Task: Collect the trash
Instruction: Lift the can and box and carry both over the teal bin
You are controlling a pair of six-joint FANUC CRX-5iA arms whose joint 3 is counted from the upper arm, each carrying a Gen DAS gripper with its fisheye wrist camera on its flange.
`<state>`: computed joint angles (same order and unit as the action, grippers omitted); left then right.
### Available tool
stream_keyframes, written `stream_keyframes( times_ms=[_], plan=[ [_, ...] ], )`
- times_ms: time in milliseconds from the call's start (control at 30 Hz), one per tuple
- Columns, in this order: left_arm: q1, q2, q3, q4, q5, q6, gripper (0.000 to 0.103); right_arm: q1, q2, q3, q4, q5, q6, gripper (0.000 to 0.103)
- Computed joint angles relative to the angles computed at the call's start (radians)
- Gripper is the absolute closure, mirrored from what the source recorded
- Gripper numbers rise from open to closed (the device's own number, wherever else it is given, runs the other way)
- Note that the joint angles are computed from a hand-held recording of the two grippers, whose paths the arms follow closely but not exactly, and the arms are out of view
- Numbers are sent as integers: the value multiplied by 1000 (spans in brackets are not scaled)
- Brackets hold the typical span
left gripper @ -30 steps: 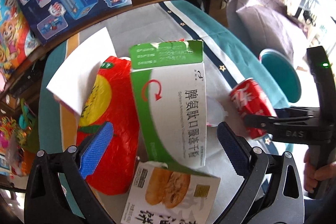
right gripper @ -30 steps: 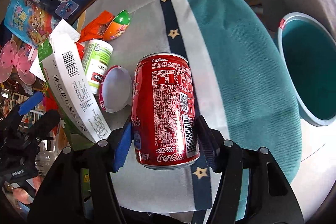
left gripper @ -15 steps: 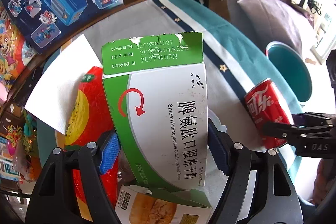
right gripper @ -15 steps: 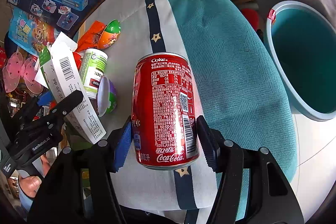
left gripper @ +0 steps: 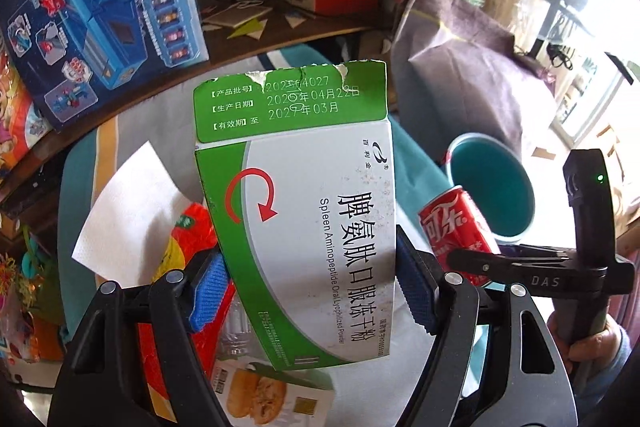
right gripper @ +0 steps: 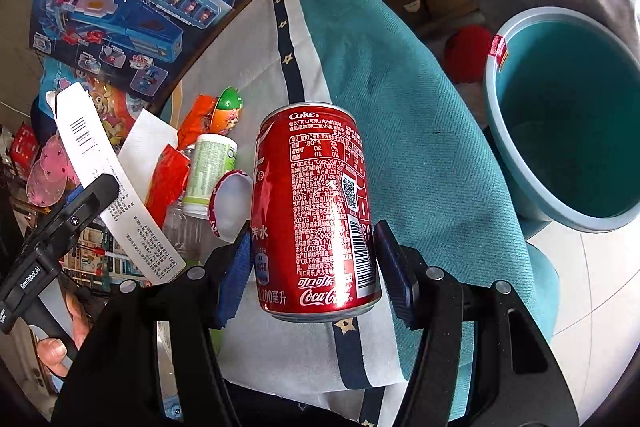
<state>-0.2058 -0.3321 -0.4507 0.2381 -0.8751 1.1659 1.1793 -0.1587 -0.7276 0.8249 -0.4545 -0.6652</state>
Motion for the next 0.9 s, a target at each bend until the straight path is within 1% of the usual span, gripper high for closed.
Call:
stream_keyframes(
  times_ms=[100, 167, 233, 300, 400, 533, 700, 900],
  plan=[
    [-20, 15, 10, 31, -8, -23, 28, 1, -51, -40, 49, -33, -64, 46],
    [-54, 27, 22, 13, -5, -12, 28, 7, -81, -59, 62, -64, -94, 46],
    [-70, 48, 31, 24, -12, -13, 28, 13, -114, -80, 73, -95, -122, 46],
    [-95, 72, 47, 25, -15, -3, 28, 25, -156, -105, 83, -148, -154, 46],
    [-138, 97, 67, 17, -13, -2, 28, 55, -240, -154, 85, -255, -213, 46],
    [-199, 134, 96, 34, -9, -13, 28, 106, -328, -194, 36, -406, -242, 46],
    [-294, 244, 183, 30, -7, 2, 28, 160, -438, -278, 16, -501, -336, 46],
    [-403, 422, 308, 19, -9, 26, 28, 200, -533, -347, -42, -563, -380, 46]
  ],
)
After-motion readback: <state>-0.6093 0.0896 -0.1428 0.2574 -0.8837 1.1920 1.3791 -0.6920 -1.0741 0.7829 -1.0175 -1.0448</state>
